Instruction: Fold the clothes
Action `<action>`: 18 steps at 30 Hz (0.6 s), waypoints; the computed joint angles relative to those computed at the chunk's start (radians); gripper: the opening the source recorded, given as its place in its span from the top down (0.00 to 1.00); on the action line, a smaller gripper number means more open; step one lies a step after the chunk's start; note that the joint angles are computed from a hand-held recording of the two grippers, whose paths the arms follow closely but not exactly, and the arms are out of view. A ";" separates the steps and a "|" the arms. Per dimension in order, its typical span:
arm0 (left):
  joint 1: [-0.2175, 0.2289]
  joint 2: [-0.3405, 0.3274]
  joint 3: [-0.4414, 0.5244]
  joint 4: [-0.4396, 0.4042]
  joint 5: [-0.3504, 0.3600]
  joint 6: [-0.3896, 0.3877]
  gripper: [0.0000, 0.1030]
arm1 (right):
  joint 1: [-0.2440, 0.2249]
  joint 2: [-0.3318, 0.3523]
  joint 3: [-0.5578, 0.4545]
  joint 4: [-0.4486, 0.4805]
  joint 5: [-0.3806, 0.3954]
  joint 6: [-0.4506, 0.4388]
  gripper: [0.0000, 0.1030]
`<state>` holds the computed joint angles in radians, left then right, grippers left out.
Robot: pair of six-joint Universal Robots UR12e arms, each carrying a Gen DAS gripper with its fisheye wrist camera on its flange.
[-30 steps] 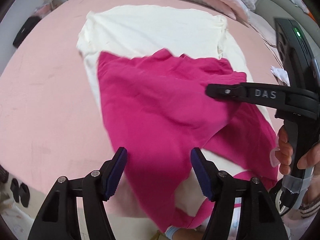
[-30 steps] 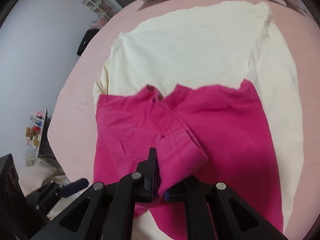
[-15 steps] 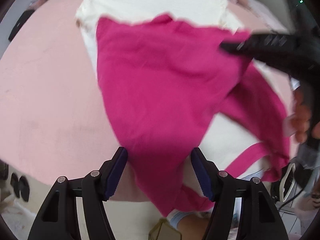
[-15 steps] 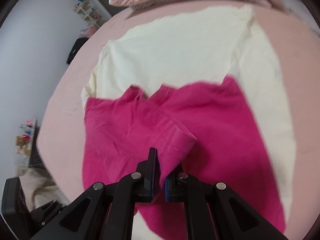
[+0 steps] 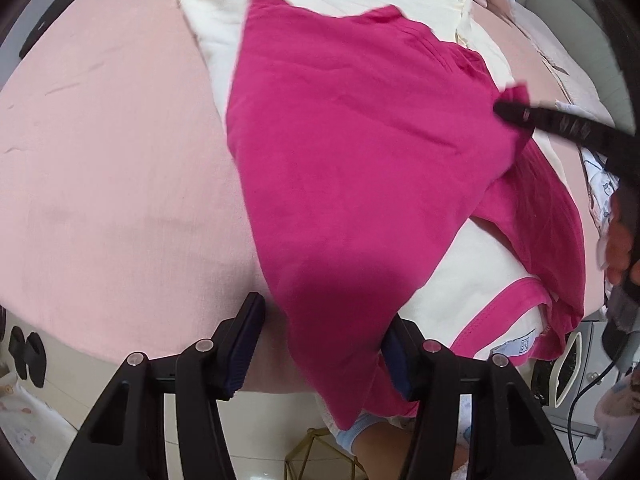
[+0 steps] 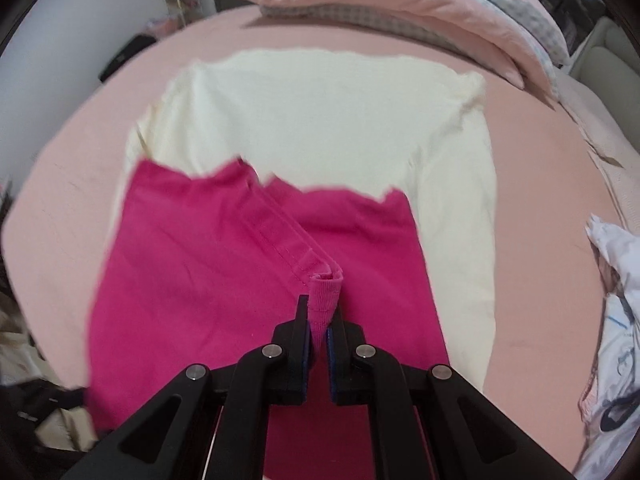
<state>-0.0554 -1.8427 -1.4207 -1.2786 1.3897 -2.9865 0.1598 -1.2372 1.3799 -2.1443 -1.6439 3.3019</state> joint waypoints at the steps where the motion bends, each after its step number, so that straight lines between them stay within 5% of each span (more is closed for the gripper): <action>1: 0.000 -0.001 0.001 -0.002 0.000 0.001 0.49 | -0.002 0.002 0.000 0.023 -0.001 0.015 0.95; 5: -0.002 -0.006 0.010 -0.014 0.004 0.000 0.49 | -0.018 -0.001 0.013 0.039 0.054 0.077 0.95; 12: -0.009 -0.015 0.027 -0.036 0.019 -0.003 0.48 | -0.030 -0.012 0.026 0.039 0.090 0.041 0.90; 18: -0.001 0.011 -0.012 0.081 -0.008 -0.054 0.43 | -0.054 -0.045 0.043 0.061 0.115 0.044 0.48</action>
<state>-0.0563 -1.8318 -1.4322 -1.1975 1.3818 -3.0402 0.1057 -1.2826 1.4227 -2.0829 -1.5292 3.3458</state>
